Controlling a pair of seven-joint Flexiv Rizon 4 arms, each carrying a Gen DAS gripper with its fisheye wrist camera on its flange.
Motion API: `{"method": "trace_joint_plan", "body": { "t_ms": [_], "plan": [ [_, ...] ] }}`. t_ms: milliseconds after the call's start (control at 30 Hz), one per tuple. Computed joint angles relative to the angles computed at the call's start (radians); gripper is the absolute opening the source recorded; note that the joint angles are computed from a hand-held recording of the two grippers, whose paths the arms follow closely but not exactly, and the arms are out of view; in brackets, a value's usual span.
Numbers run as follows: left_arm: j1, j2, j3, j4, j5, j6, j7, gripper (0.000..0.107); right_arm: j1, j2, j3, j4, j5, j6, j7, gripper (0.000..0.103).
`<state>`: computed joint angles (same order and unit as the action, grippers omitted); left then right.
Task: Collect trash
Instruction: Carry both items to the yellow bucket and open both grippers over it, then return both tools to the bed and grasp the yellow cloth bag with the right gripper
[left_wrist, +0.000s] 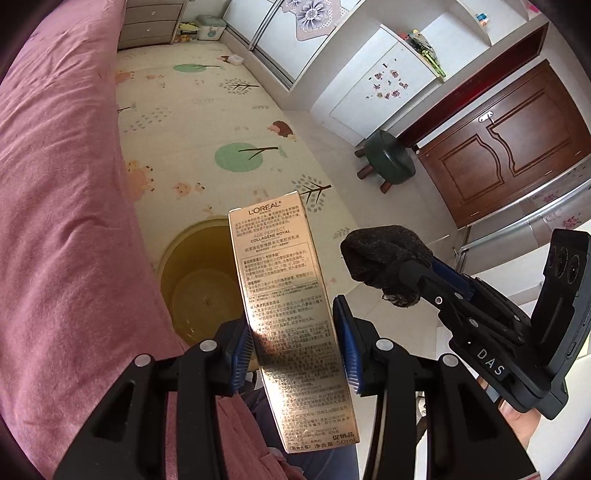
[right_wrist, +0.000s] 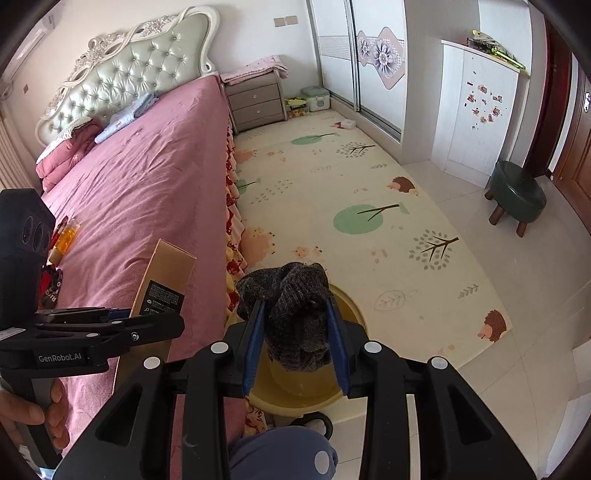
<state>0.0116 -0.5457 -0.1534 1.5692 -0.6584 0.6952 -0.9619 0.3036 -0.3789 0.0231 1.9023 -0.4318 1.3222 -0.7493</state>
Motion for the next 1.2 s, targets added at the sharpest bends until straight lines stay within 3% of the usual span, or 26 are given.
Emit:
{"method": "trace_joint_plan", "body": {
  "t_ms": [67, 100, 200, 600, 900, 1200],
  "plan": [
    [-0.021, -0.015, 0.016, -0.023, 0.034, 0.022, -0.040, 0.093, -0.008, -0.006, 0.005, -0.009, 0.008, -0.010, -0.013, 0.040],
    [-0.025, -0.012, 0.017, -0.014, 0.031, 0.057, -0.053, 0.095, -0.011, -0.012, 0.004, -0.018, 0.010, -0.011, -0.019, 0.047],
    [-0.023, -0.021, 0.012, -0.028, 0.044, 0.061, -0.070, 0.095, 0.007, -0.008, -0.032, -0.010, -0.029, 0.005, 0.010, 0.054],
    [0.013, 0.022, 0.012, 0.022, 0.040, 0.065, -0.037, 0.095, 0.004, 0.007, -0.013, -0.027, -0.037, 0.010, -0.007, 0.054],
    [0.041, 0.121, 0.039, 0.138, -0.005, 0.181, 0.051, 0.095, 0.031, 0.009, 0.028, -0.069, -0.020, 0.016, -0.045, 0.054],
    [0.092, 0.214, 0.086, 0.233, -0.061, 0.259, 0.129, 0.095, 0.088, -0.045, 0.095, -0.191, 0.031, -0.021, -0.153, 0.054]
  ]
}}
